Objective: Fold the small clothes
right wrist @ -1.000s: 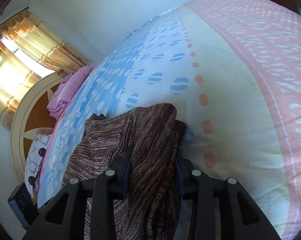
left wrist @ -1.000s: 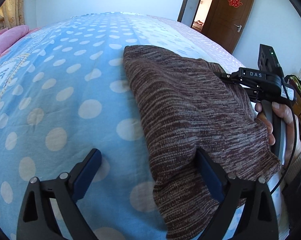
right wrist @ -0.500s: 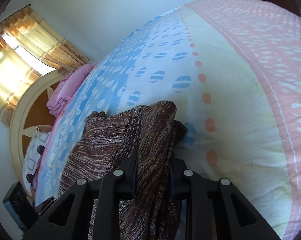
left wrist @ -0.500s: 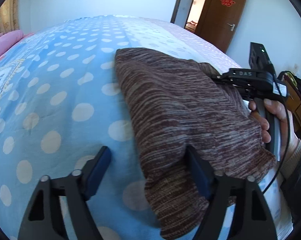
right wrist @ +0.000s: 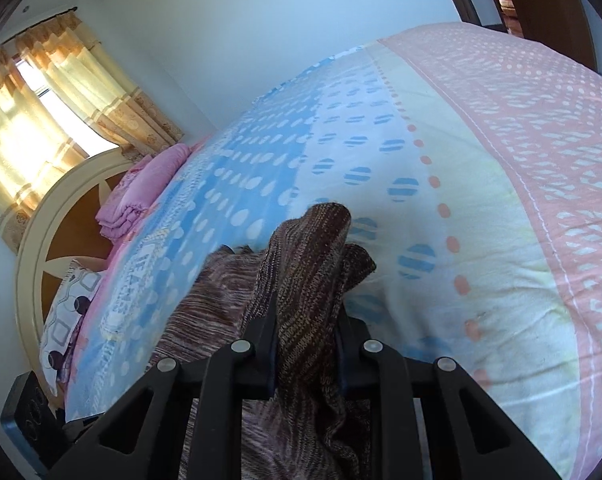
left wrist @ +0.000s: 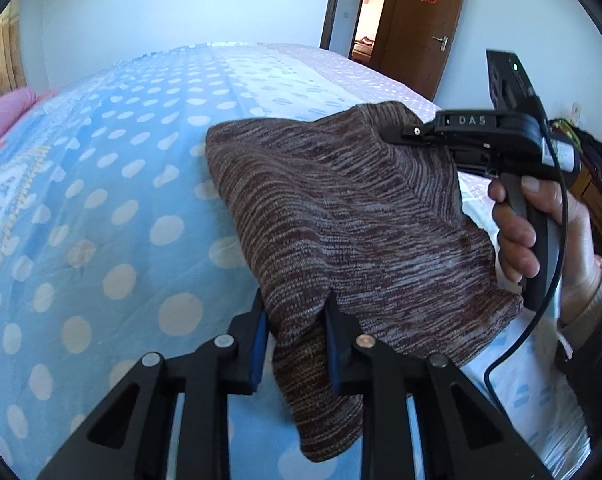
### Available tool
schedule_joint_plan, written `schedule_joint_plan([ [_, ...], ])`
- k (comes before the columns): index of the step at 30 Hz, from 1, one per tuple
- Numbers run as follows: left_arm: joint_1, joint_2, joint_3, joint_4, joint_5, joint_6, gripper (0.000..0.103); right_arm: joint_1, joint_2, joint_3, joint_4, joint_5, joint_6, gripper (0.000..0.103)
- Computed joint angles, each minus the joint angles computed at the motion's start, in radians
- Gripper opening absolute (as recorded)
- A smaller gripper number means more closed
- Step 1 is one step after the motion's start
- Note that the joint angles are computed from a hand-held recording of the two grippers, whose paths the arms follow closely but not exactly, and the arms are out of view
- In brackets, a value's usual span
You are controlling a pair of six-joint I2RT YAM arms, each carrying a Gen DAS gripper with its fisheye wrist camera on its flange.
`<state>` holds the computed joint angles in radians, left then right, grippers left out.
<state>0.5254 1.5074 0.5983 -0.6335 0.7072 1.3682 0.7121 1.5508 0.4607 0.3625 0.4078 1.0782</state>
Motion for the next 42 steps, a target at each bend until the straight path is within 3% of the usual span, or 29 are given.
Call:
schedule_joint_plan([
  [8, 0.199, -0.041, 0.052, -0.203, 0.029, 0.265, 0.025, 0.129, 0.029, 0.118, -0.079, 0.064, 0.029, 0.021],
  [18, 0.378, 0.076, 0.191, -0.313, 0.033, 0.424, 0.025, 0.217, 0.143, 0.281, -0.103, 0.084, 0.03, 0.021],
  [31, 0.526, 0.257, 0.411, -0.411, 0.048, 0.499, 0.025, 0.272, 0.343, 0.575, -0.151, 0.056, -0.014, 0.021],
  [42, 0.582, 0.402, 0.606, -0.424, 0.069, 0.445, 0.025, 0.278, 0.553, 0.908, -0.242, -0.02, -0.077, 0.021],
])
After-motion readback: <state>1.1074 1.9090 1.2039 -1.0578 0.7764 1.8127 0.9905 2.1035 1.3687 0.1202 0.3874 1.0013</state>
